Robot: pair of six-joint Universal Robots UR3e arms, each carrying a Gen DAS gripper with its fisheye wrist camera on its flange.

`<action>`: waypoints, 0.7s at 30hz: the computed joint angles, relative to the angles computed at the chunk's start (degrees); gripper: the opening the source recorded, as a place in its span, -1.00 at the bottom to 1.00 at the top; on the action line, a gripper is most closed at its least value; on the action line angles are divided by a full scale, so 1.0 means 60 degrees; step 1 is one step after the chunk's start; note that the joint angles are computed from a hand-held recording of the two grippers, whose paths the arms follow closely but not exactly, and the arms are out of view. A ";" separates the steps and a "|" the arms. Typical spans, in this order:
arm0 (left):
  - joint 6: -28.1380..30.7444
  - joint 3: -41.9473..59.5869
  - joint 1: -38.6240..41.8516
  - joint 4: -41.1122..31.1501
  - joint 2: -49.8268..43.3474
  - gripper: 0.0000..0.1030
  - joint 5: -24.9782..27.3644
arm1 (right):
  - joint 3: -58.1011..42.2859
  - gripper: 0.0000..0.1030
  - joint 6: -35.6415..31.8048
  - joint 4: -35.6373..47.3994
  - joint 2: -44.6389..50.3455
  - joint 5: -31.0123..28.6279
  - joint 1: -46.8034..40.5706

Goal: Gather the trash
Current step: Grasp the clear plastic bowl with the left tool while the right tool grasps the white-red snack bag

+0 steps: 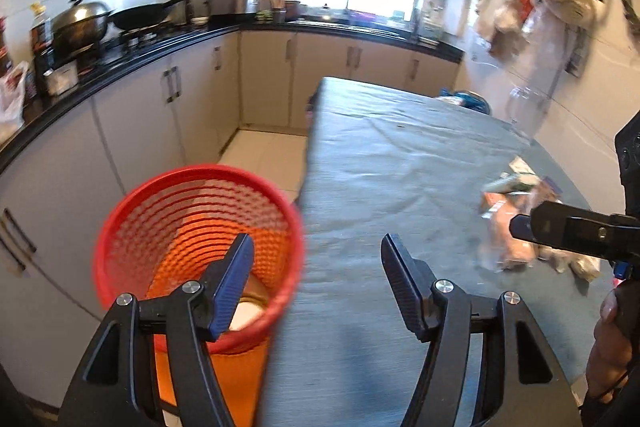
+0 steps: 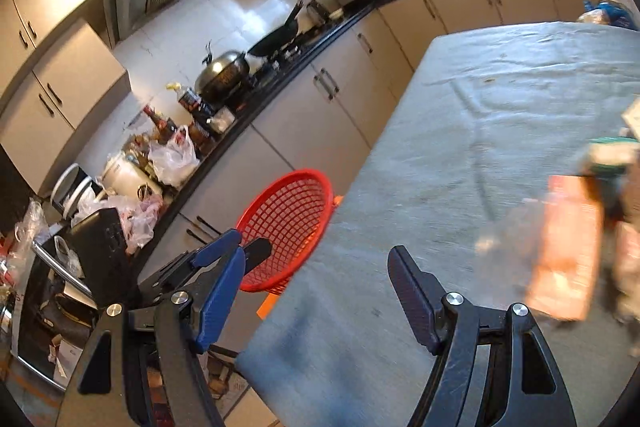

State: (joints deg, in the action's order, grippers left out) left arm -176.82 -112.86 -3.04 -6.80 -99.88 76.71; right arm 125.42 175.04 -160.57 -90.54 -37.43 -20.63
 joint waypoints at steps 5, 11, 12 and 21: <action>-0.0282 0.1117 -0.1171 -0.0401 -0.0681 0.27 0.0101 | 0.1687 0.52 -0.2281 0.2916 -0.3071 0.0862 -0.2708; -0.0589 0.2899 -0.2418 -0.1199 -0.1806 0.27 0.0029 | 0.1999 0.52 -0.5187 0.7991 -0.5779 0.1222 -0.6207; -0.0608 0.3253 -0.2626 -0.1352 -0.2022 0.27 0.0026 | 0.1959 0.52 -0.5572 0.8654 -0.6018 0.1186 -0.6703; -0.0287 0.5792 -0.4318 -0.2199 -0.3738 0.11 0.1639 | 0.2246 0.52 -0.6479 0.9483 -0.6782 0.0526 -0.8994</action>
